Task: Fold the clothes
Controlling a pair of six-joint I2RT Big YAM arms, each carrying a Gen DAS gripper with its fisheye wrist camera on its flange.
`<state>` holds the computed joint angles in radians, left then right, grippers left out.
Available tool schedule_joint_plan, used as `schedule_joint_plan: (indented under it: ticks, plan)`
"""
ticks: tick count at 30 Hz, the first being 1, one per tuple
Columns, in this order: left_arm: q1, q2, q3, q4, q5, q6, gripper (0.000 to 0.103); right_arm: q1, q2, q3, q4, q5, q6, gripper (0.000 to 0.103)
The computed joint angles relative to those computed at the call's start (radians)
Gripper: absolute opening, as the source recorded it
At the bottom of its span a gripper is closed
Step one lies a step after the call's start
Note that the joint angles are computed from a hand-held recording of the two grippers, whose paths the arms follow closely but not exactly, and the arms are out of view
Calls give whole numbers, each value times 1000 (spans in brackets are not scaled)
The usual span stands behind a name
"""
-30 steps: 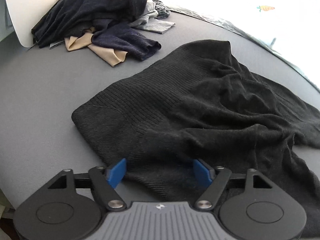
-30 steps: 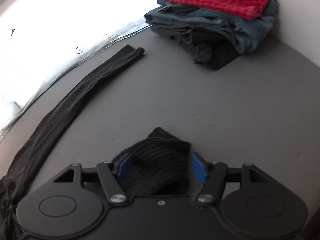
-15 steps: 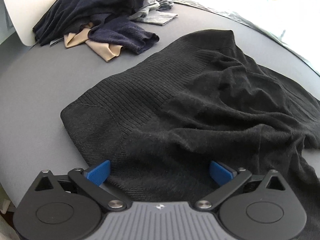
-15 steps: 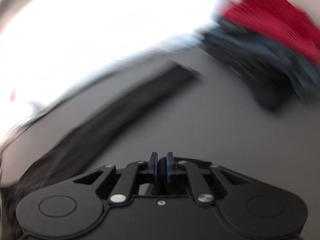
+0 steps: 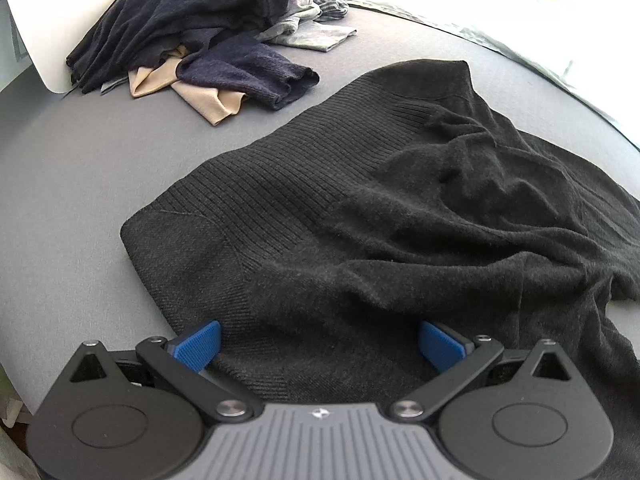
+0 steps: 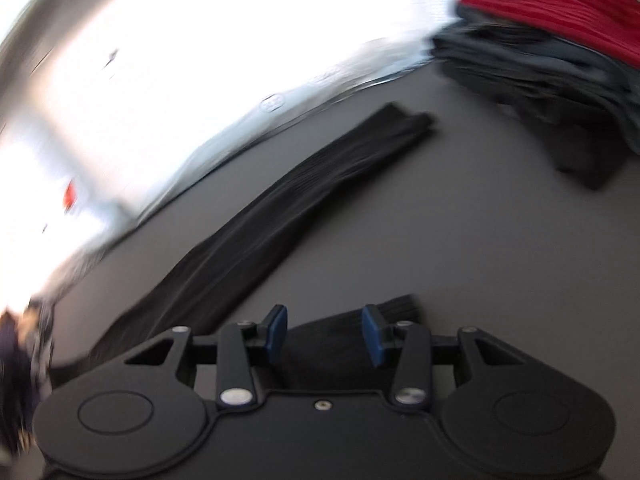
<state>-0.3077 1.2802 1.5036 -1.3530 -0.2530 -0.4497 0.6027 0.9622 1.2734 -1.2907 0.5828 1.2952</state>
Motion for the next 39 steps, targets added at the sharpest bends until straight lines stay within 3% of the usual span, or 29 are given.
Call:
schedule_joint_plan:
  ticks: [4, 6, 8, 12, 16, 20, 24, 27, 28, 29, 32, 37, 39]
  plan:
    - [0, -2, -3, 3, -1, 2, 103, -27, 8, 11, -136, -41, 88, 27]
    - [-1, -2, -3, 4, -2, 1, 103, -52, 10, 9, -184, -98, 135, 27]
    - [-1, -2, -3, 4, -3, 1, 103, -58, -24, -20, -141, -137, 162, 28]
    - [-2, -6, -10, 12, -6, 2, 103, -5, -43, -23, -191, -139, 289, 38]
    - [-6, -12, -16, 18, -12, -1, 103, 37, -123, -79, -107, -169, 444, 39]
    - [-6, -13, -17, 19, -13, -1, 103, 63, -198, -159, 24, -145, 602, 48]
    - [-4, -15, -19, 20, -12, 4, 103, 32, -223, -222, 134, -142, 669, 53]
    - [-5, -16, -22, 25, -15, 3, 103, 10, -213, -234, 161, -119, 663, 45]
    - [-6, -17, -24, 27, -16, 2, 103, 8, -212, -237, 172, -102, 661, 32]
    - [-7, -18, -26, 31, -18, 1, 103, 8, -210, -235, 177, -83, 646, 13]
    - [-10, -25, -37, 43, -25, 0, 103, 14, -198, -211, 153, -31, 613, 1]
    - [-10, -31, -44, 49, -27, 2, 103, 52, -179, -145, 0, 62, 635, 0]
    - [-10, -31, -44, 49, -27, 3, 103, 33, -207, -158, 16, 0, 670, 5]
